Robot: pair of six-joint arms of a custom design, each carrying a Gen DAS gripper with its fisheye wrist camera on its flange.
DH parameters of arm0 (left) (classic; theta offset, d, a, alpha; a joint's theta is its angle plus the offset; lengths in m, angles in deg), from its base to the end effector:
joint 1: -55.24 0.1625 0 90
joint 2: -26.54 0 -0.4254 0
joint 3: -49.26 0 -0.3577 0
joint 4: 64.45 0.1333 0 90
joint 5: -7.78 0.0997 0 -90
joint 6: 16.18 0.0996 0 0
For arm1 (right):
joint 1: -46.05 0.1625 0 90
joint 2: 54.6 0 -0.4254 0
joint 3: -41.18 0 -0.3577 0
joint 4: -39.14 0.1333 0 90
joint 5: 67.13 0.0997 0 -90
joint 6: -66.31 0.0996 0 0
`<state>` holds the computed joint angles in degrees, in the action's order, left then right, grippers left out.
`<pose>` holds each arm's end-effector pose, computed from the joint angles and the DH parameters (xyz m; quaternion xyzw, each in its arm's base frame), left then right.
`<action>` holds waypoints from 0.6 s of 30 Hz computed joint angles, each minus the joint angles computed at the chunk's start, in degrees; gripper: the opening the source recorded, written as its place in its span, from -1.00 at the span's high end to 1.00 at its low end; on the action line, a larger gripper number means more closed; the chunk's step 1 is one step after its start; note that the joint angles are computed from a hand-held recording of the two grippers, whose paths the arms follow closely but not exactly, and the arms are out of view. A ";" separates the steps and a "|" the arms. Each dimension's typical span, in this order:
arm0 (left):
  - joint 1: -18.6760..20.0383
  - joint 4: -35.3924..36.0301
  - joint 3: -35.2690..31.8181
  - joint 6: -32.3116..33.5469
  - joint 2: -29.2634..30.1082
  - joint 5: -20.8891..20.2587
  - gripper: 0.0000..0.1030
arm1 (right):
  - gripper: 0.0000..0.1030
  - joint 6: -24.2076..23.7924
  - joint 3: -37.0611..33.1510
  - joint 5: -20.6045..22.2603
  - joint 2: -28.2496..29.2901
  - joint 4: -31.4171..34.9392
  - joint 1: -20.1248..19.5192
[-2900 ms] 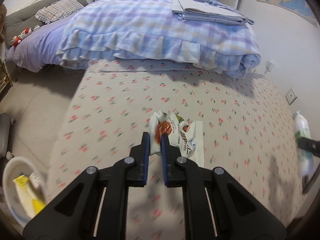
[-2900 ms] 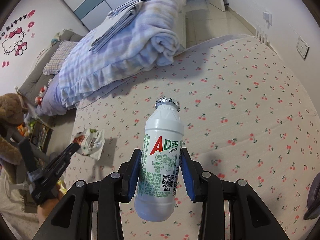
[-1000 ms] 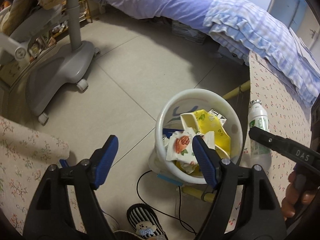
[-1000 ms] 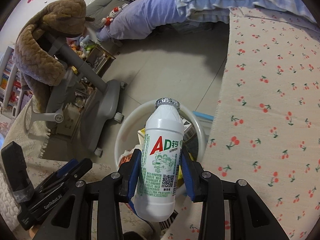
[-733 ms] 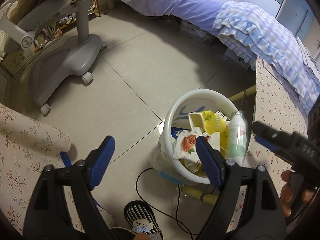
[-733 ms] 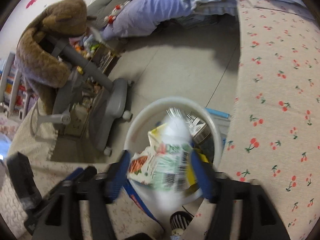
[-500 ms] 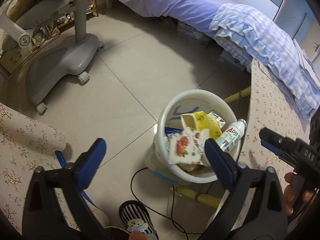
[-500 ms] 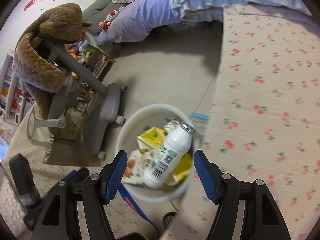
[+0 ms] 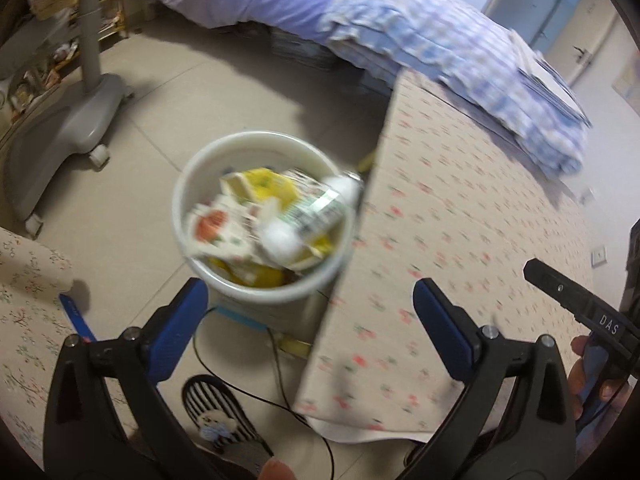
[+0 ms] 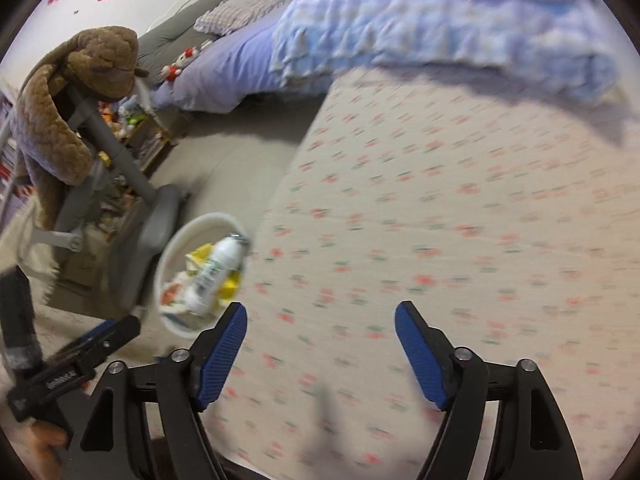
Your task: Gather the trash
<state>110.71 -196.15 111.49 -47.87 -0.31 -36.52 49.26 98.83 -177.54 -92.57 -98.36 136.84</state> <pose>-0.2724 -0.7568 0.0894 0.0014 0.9204 -0.2543 0.2970 0.1096 -0.8025 0.2677 0.1061 -0.9504 0.2099 0.2037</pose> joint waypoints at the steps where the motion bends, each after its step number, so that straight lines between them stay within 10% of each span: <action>1: -0.92 -0.40 0.40 0.18 0.43 1.00 -0.98 | -0.55 -1.16 2.39 -1.13 -1.38 -2.46 0.00; 18: -8.82 -12.78 10.62 3.24 2.89 14.62 -0.98 | -0.81 -16.30 32.61 -12.79 -12.71 -48.88 -1.46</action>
